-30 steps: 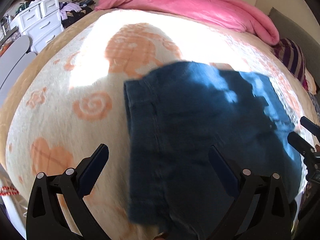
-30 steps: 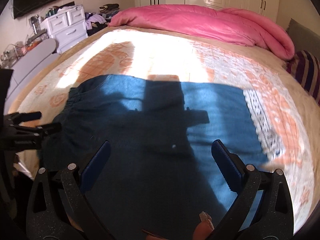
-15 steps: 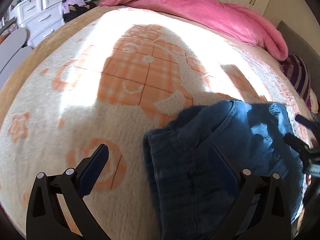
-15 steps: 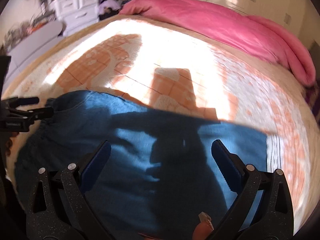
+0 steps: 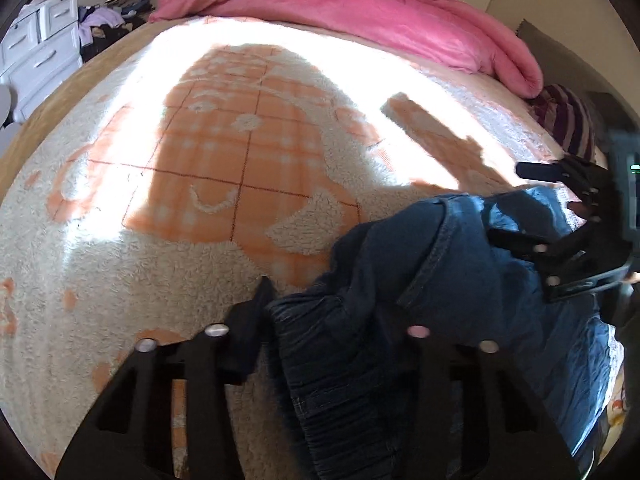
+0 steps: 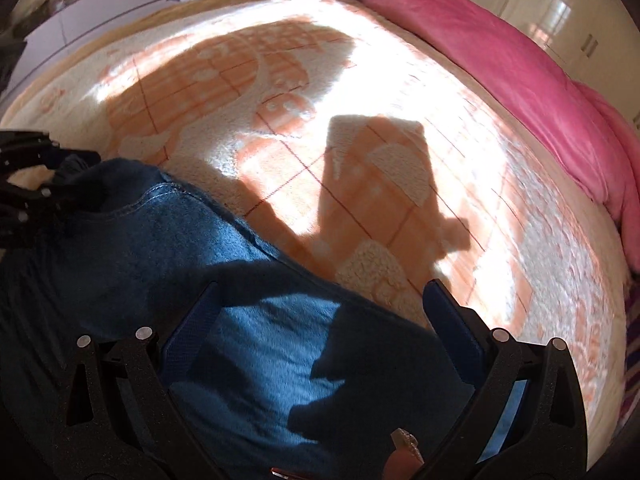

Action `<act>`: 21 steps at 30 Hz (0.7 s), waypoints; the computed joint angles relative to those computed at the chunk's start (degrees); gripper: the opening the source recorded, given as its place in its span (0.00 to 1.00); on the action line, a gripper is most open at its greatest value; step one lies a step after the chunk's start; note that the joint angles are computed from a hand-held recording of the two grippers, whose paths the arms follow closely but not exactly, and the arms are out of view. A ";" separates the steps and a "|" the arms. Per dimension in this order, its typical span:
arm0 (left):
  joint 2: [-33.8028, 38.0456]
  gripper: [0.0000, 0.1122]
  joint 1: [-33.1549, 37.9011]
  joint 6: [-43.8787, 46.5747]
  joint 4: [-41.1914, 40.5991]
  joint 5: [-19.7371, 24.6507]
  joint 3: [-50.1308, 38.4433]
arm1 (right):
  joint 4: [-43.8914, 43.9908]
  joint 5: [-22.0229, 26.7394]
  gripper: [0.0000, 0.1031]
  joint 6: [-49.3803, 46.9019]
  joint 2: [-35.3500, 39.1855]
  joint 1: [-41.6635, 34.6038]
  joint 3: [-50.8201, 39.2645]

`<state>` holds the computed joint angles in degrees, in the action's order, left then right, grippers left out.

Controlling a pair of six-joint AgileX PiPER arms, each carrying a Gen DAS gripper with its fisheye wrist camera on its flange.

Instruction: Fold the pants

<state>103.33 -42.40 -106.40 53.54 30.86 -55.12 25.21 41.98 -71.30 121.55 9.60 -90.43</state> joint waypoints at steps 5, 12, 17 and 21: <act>-3.54 0.30 -5.31 -6.62 7.49 5.82 1.56 | -2.88 -1.84 0.92 -1.40 0.65 2.17 0.24; -4.17 0.29 -9.79 -5.14 7.77 10.90 -0.04 | 1.42 4.61 0.50 -4.67 1.46 0.68 -0.66; -4.26 0.30 -8.92 -4.36 6.45 11.31 0.95 | 8.72 6.95 0.07 -8.67 -2.60 -3.39 5.01; -4.54 0.30 -10.20 -3.75 6.35 13.36 0.72 | 16.26 8.89 0.05 -14.01 -8.07 -8.51 11.09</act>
<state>98.79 -52.60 -110.16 59.89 44.22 -54.40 41.48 50.87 -85.31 113.48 1.08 -79.35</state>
